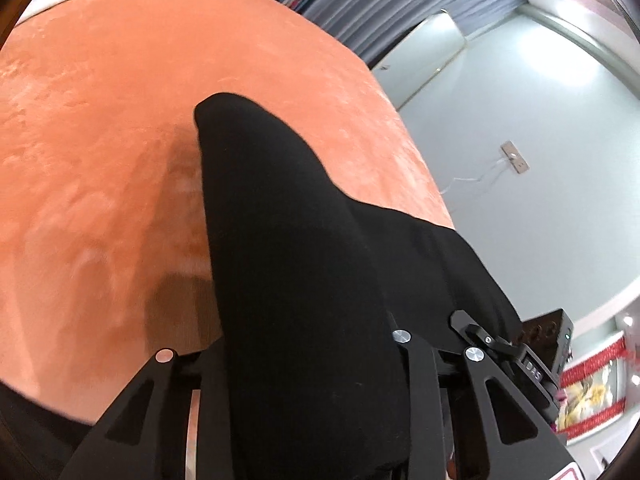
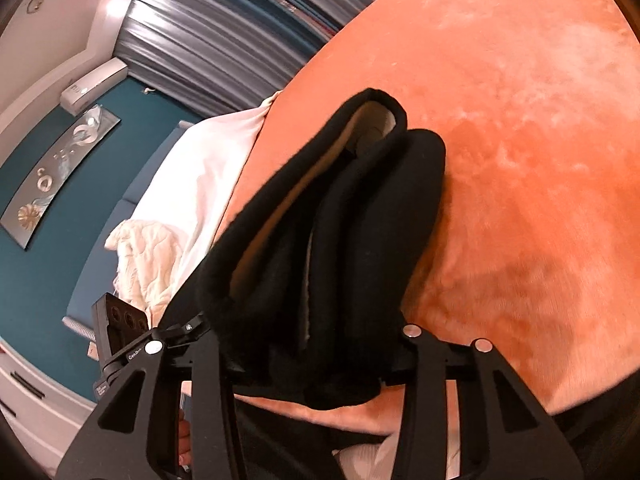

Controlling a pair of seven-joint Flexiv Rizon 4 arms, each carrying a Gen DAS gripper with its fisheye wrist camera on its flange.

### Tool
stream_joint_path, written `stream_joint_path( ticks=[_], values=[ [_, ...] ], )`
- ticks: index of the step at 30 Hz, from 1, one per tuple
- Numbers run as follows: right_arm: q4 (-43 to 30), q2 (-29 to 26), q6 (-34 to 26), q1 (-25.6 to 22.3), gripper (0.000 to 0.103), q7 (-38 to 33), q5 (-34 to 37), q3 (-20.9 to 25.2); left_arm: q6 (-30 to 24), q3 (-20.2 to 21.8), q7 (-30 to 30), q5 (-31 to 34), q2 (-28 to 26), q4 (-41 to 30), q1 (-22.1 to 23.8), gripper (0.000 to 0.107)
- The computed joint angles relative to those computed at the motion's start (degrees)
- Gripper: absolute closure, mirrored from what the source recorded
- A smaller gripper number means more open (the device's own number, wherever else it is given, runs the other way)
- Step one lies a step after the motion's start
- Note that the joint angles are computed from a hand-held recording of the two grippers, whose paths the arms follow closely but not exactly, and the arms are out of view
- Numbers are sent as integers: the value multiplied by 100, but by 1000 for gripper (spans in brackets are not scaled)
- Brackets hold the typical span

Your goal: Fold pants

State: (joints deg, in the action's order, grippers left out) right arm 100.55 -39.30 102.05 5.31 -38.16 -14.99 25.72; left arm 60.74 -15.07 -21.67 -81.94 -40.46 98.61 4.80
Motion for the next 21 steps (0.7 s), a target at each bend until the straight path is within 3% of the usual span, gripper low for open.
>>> stream_joint_path(
  ticks=[11, 17, 21],
  values=[
    [805, 670, -82, -68, 64, 3, -17, 179, -167, 405, 907, -666, 856, 1128, -207, 79],
    [944, 790, -6, -255, 64, -79, -17, 385, -78, 591, 1030, -775, 1096, 1202, -441, 79],
    [763, 753, 34, -390, 64, -170, -187, 431, 40, 541, 1003, -752, 1002, 798, -533, 79]
  ],
)
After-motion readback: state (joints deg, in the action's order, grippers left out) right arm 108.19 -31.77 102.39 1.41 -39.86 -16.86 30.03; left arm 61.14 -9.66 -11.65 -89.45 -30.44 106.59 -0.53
